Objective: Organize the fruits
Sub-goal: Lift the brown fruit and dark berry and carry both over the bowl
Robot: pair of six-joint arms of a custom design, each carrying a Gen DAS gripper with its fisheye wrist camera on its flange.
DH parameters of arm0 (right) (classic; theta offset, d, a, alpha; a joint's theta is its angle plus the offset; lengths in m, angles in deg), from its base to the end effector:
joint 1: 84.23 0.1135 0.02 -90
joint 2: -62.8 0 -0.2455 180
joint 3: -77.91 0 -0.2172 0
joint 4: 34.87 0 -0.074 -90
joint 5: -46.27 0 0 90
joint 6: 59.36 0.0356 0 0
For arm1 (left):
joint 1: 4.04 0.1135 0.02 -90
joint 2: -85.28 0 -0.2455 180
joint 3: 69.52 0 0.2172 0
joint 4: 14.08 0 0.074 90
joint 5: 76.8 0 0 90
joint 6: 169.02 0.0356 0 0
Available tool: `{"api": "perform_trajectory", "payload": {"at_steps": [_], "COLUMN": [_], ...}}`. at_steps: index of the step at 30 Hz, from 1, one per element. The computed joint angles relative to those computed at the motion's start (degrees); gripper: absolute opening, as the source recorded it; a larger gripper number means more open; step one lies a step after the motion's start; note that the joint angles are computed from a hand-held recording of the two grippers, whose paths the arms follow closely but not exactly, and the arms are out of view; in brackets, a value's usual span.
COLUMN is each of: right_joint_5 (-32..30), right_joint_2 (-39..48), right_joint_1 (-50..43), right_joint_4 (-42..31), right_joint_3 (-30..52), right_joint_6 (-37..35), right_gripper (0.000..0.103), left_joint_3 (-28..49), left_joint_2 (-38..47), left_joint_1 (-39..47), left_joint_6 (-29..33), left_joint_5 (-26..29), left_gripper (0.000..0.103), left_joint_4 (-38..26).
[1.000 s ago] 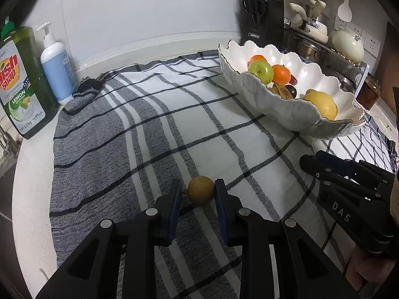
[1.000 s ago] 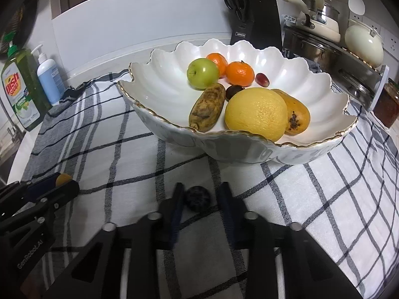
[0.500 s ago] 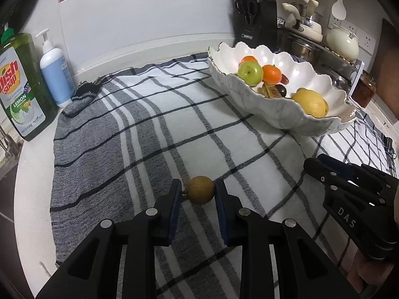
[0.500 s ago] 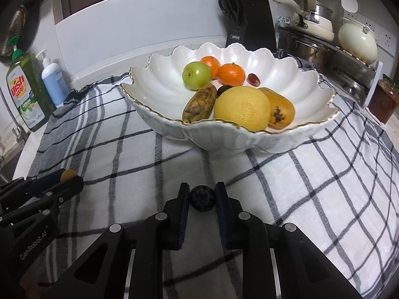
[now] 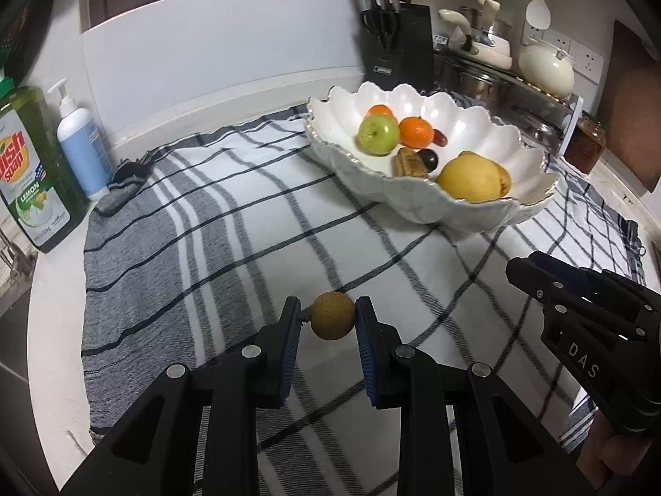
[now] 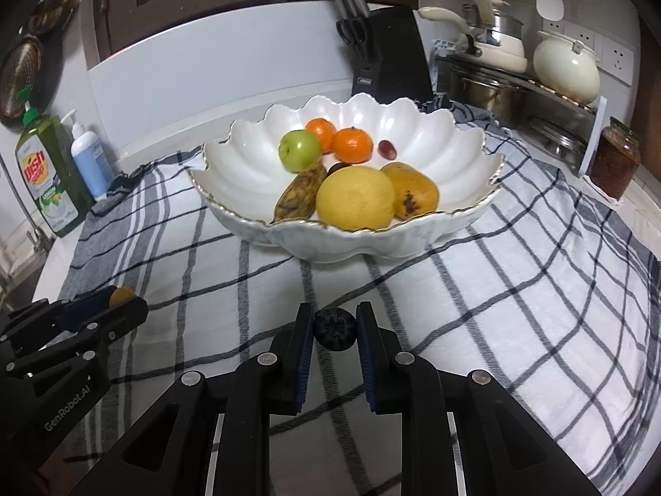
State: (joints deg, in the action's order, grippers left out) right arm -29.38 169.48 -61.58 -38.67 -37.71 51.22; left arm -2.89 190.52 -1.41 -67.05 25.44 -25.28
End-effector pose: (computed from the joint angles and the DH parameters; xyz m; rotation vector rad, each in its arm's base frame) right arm 0.3046 0.1175 0.1243 0.0765 2.3434 0.0736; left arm 0.3245 0.0073 0.1317 0.2913 2.4012 -0.1447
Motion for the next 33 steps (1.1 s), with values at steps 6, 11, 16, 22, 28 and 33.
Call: {"api": "perform_trajectory", "payload": {"at_steps": [6,11,16,22,28,33], "right_joint_5": [-0.2,0.0,0.1,0.0,-1.0,-2.1], "right_joint_2": [-2.5,-5.2,-7.0,-7.2,-4.7,-1.5], "right_joint_1": [-1.5,-3.0,-4.6,-7.3,-10.0,-12.0], "right_joint_4": [-0.1,-1.1,-2.9,-5.2,-7.2,-8.3], "right_joint_3": [-1.3,-1.5,0.2,4.6,10.5,15.5], "right_joint_6": [-0.4,-1.8,-3.5,-5.8,-7.6,-8.9], "right_gripper": [0.022,0.022,0.022,0.022,0.022,0.022], "left_joint_3": [1.1,3.6,7.5,13.8,22.4,29.6], "left_joint_2": [-1.2,-1.3,-0.6,1.3,4.9,9.3], "left_joint_1": [-1.9,-3.4,-4.8,-6.7,-8.1,-9.2], "left_joint_6": [-0.7,-1.4,-2.0,-2.6,-3.5,-3.8], "left_joint_5": [-0.6,-0.9,-1.0,-1.2,-1.7,-2.5], "left_gripper": [0.027,0.027,0.027,0.027,0.027,0.027], "left_joint_4": [-1.2,-2.7,-4.4,-6.7,-9.3,-11.4]}}
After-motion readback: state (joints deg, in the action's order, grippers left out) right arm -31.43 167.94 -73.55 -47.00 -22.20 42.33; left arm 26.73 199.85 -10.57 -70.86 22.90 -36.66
